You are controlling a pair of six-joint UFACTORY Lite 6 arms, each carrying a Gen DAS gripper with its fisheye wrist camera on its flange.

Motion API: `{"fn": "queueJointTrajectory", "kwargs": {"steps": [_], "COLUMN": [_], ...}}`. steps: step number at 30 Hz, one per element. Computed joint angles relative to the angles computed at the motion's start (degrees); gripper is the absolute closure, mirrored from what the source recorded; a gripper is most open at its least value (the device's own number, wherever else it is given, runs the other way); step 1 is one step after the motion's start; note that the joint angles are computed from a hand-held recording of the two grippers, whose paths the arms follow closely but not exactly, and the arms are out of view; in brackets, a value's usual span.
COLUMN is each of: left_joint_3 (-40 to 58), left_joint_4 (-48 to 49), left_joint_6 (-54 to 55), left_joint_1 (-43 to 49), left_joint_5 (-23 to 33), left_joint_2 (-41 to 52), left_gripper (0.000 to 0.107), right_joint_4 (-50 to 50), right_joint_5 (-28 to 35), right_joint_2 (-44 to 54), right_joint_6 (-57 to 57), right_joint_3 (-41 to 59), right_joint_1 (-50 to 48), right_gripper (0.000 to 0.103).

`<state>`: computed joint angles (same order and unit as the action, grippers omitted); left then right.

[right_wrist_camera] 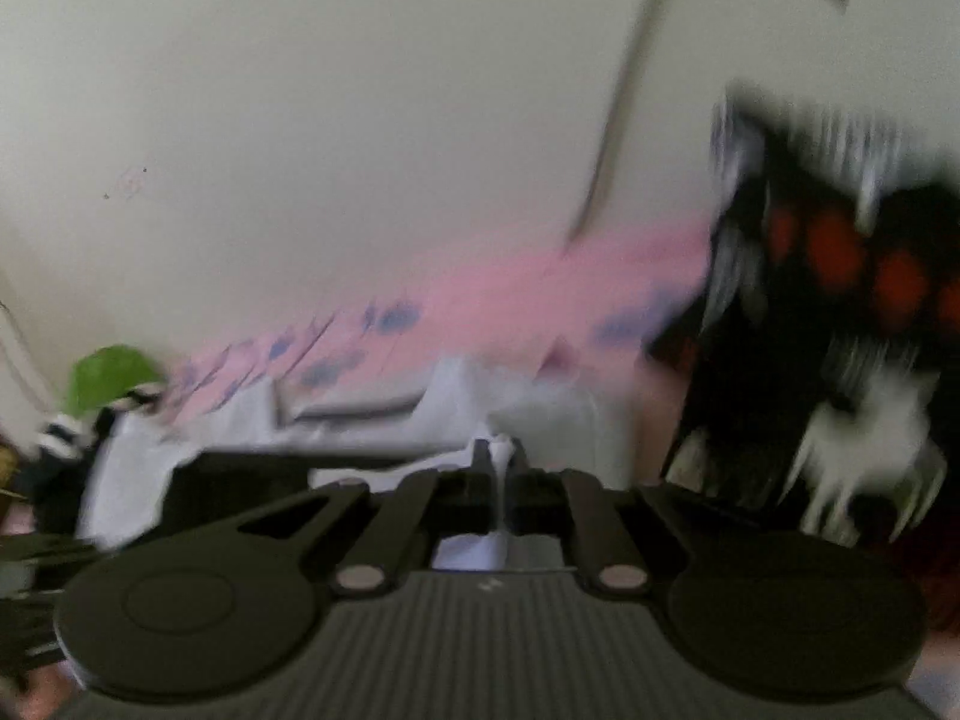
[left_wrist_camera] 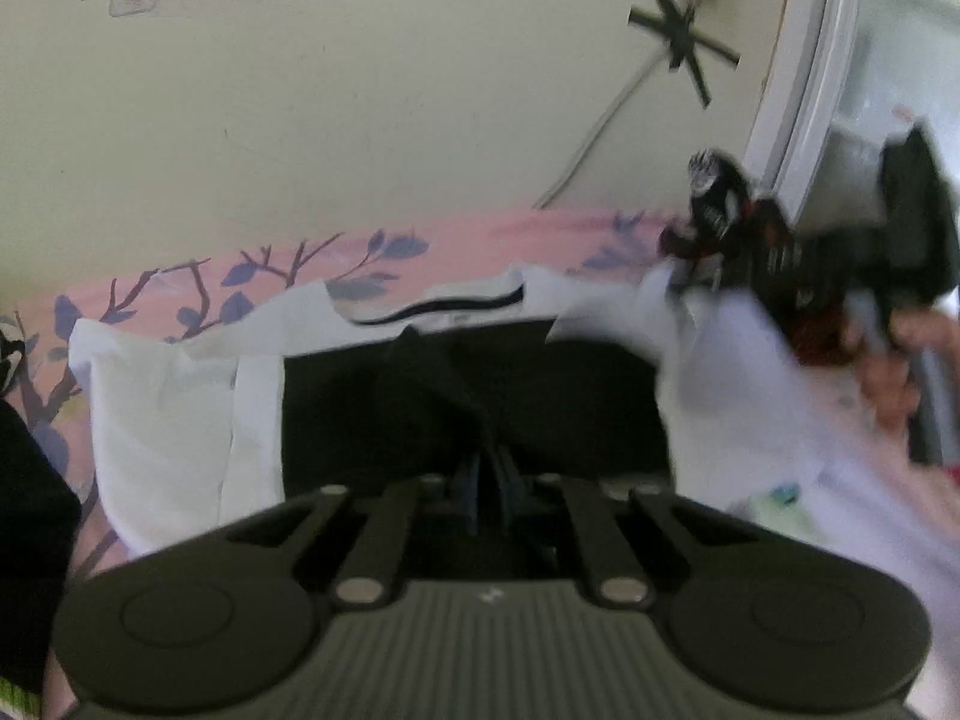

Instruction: Fold small clothes

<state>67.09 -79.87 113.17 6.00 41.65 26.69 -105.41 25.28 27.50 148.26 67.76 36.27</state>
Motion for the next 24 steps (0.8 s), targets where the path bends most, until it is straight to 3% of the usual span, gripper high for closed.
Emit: {"fn": "queueJointTrajectory", "kwargs": {"steps": [2, 6, 8, 9, 10, 13, 17, 20, 22, 23, 24], "left_joint_3": [0.5, 5.3, 7.5, 8.1, 9.0, 13.0, 20.6, 25.1, 26.8, 27.4, 28.2], "left_joint_4": [-0.6, 1.2, 3.2, 3.4, 3.8, 5.0, 6.5, 5.9, 5.3, 5.3, 5.4], "left_joint_6": [-0.2, -7.8, -11.2, -11.9, -13.0, -18.5, -28.8, -32.7, -33.5, -33.8, -34.3], "left_joint_1": [0.3, 2.0, 3.0, 3.7, 4.5, 7.2, 10.2, 13.7, 15.0, 15.2, 15.2], "left_joint_5": [-0.7, -1.2, 0.4, 1.4, 2.9, 6.8, 8.4, 11.8, 12.8, 13.2, 13.3], "left_joint_2": [0.4, 3.4, 4.5, 4.6, 4.7, 6.1, 10.0, 12.4, 13.2, 13.6, 14.1], "left_gripper": [0.102, 0.099, 0.096, 0.096, 0.095, 0.095, 0.096, 0.096, 0.096, 0.094, 0.092], "right_joint_4": [10.8, 18.3, 17.6, 15.5, 14.2, 10.6, 8.5, -0.1, 3.4, 8.7, 14.6], "right_joint_5": [9.4, 9.8, 12.0, 12.4, 13.5, 12.3, 3.6, -6.3, -10.2, -12.2, -14.8], "right_joint_2": [3.5, 4.0, 1.8, -0.4, -2.4, -7.0, -6.9, -2.1, 3.7, 6.7, 10.1], "right_joint_6": [-12.0, -20.8, -19.3, -16.3, -14.0, -11.8, -12.7, -4.2, -6.7, -11.6, -17.6], "right_joint_3": [4.3, 5.5, 3.4, 1.3, -0.3, -3.4, -0.1, 5.9, 12.2, 15.5, 19.1], "right_joint_1": [1.6, 1.8, 4.1, 5.1, 6.6, 10.6, 14.5, 16.1, 17.2, 17.4, 17.3], "right_gripper": [0.103, 0.099, 0.082, 0.062, 0.054, 0.053, 0.053, 0.045, 0.043, 0.045, 0.065]}}
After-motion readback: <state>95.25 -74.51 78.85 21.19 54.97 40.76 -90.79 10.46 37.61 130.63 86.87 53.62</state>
